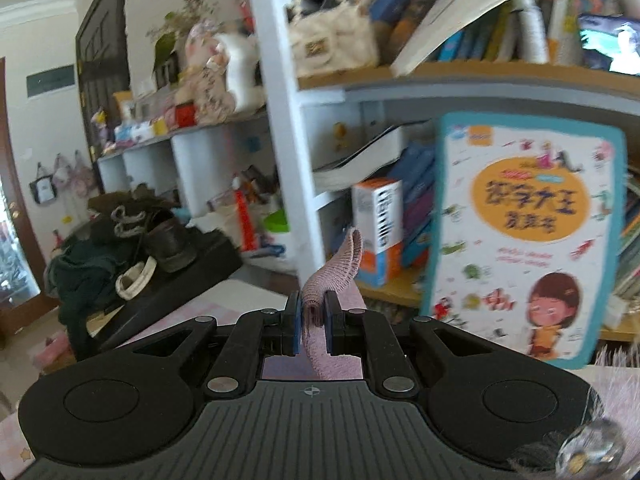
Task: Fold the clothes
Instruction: 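Lift the pink sleeve and lay it across the sweater body, open the right tool, then withdraw the right tool and move it to the pink side edge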
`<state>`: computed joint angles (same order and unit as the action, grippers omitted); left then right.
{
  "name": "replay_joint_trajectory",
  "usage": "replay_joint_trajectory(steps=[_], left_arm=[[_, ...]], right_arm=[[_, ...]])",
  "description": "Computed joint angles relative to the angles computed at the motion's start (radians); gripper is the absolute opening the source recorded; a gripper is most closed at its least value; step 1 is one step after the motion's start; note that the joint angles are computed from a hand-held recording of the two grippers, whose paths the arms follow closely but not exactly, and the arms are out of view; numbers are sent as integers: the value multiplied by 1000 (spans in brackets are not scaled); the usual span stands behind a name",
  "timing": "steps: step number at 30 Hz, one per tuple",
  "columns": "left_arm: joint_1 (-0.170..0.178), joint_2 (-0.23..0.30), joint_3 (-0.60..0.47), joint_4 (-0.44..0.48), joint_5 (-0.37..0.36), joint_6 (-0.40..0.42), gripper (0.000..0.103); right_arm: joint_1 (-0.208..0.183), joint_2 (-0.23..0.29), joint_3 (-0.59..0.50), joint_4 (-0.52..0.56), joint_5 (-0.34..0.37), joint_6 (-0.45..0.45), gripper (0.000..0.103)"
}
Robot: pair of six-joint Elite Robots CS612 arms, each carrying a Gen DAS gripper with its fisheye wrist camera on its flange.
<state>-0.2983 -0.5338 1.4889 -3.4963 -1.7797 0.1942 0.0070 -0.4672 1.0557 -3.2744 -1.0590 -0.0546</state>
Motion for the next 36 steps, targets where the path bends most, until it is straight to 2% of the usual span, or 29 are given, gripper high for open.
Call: replay_joint_trajectory(steps=[12, 15, 17, 28, 36], left_arm=[[1, -2, -4, 25, -4, -5, 101], [1, -2, -6, 27, -4, -5, 101], [1, -2, -5, 30, -3, -4, 101], [-3, -6, -1, 42, 16, 9, 101], [-12, -9, 6, 41, 50, 37, 102]], right_arm=[[32, 64, -88, 207, 21, -62, 12], [33, 71, -96, 224, 34, -62, 25], [31, 72, -95, 218, 48, -61, 29], [12, 37, -20, 172, 35, -44, 38], [-15, -32, 130, 139, 15, -79, 42]])
